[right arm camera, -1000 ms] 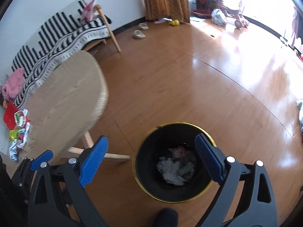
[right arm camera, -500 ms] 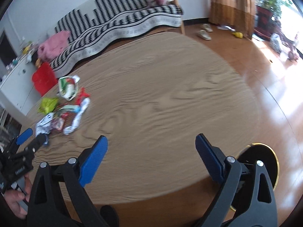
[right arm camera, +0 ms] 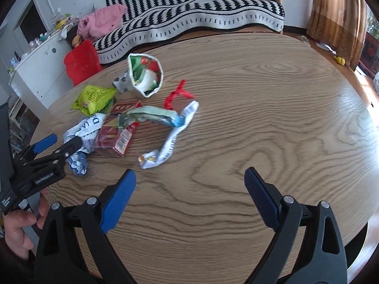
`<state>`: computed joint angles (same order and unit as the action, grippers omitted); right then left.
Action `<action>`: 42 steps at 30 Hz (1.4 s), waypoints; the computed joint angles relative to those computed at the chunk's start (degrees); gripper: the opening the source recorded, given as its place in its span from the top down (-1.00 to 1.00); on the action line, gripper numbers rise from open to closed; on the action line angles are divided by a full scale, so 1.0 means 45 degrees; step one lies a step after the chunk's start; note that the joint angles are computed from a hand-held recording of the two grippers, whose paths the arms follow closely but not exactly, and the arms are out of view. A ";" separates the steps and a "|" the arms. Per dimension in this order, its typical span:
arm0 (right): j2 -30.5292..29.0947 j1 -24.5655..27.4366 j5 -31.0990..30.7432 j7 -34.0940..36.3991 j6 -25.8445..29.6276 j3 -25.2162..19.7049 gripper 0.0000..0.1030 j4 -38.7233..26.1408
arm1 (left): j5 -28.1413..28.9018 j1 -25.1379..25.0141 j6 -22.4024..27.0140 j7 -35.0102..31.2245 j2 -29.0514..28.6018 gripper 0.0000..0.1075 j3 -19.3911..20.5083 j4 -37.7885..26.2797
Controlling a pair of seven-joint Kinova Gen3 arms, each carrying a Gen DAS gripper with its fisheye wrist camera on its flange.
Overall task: Collect trash
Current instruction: 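Grasp the crumpled white printed wrapper with the left tool while the right tool grasps a white strip, then carry the wrapper and white strip over the black bin and open both tools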
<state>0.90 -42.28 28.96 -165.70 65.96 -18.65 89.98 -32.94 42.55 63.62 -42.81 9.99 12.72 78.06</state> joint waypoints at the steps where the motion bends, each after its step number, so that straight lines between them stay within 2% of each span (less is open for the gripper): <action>1: 0.0088 0.0010 -0.0033 0.0066 -0.0059 0.0012 -0.74 -0.0044 | 0.0067 -0.0098 -0.0173 -0.0010 0.0020 -0.77 -0.0045 0.0081; 3: 0.0274 -0.0019 -0.0041 0.0158 -0.0174 0.0062 -0.73 -0.0136 | 0.0347 -0.0329 -0.0486 -0.0197 0.0067 -0.72 -0.0105 0.0114; 6: 0.0641 -0.0096 -0.0130 0.0418 -0.0370 0.0240 -0.67 -0.0382 | 0.1101 -0.0820 -0.0889 -0.0734 -0.0014 -0.09 -0.0062 0.0196; 8: 0.0769 -0.0173 -0.0123 0.0483 -0.0483 0.0356 -0.66 -0.0462 | 0.1178 -0.0771 -0.0810 -0.0727 -0.0070 0.19 -0.0150 0.0158; 10: 0.0984 -0.0234 -0.0148 0.0608 -0.0536 0.0485 -0.62 -0.0656 | 0.1233 -0.0743 -0.0597 -0.0804 -0.0116 0.30 -0.0107 0.0017; 12: 0.1178 -0.0362 -0.0019 0.0535 -0.0554 0.0617 -0.57 -0.0773 | 0.1024 -0.0618 -0.0392 -0.0638 -0.0212 0.31 -0.0076 -0.0075; 15: 0.1570 -0.0390 -0.0067 0.0711 -0.0437 0.0791 -0.33 -0.1089 | 0.0815 -0.0480 -0.0008 -0.0334 -0.0398 0.31 0.0024 -0.0276; 17: 0.1830 -0.0764 0.0368 0.0625 -0.0016 0.0979 -0.24 -0.1309 | 0.0830 -0.0504 0.0044 -0.0229 -0.0606 0.31 0.0104 -0.0293; 18: 0.1987 -0.0911 0.0528 0.0747 0.0308 0.1028 -0.09 -0.1507 | 0.0805 -0.0511 0.0058 -0.0198 -0.0683 0.31 0.0162 -0.0291; 19: 0.2085 -0.1062 0.0661 0.0891 0.0551 0.1063 0.32 -0.1632 | 0.0708 -0.0474 0.0124 -0.0136 -0.0742 0.31 0.0236 -0.0308; 20: 0.2083 -0.1115 0.0612 0.1000 0.0586 0.1106 0.49 -0.1646 | 0.0575 -0.0418 0.0196 -0.0015 -0.0783 0.31 0.0308 -0.0305; 23: 0.1783 -0.1333 0.0817 0.0863 0.0690 0.1142 0.59 -0.1428 | 0.0470 -0.0378 0.0295 0.0119 -0.0880 0.31 0.0473 -0.0342; 31: 0.0020 -0.1120 0.1249 0.0128 0.1560 0.0395 0.59 -0.0394 | 0.0135 0.0337 0.0673 0.0529 -0.0501 0.31 0.0803 -0.1062; 35: -0.1088 -0.0557 0.1130 -0.0326 0.2110 -0.0252 0.59 0.0393 | -0.0148 0.1208 0.0904 0.0560 0.0050 0.31 0.0870 -0.1765; 42: -0.3644 0.0643 0.0449 -0.0742 0.3364 -0.1125 0.59 0.1894 | -0.0498 0.3418 0.1143 0.0539 0.1557 0.31 0.0586 -0.3626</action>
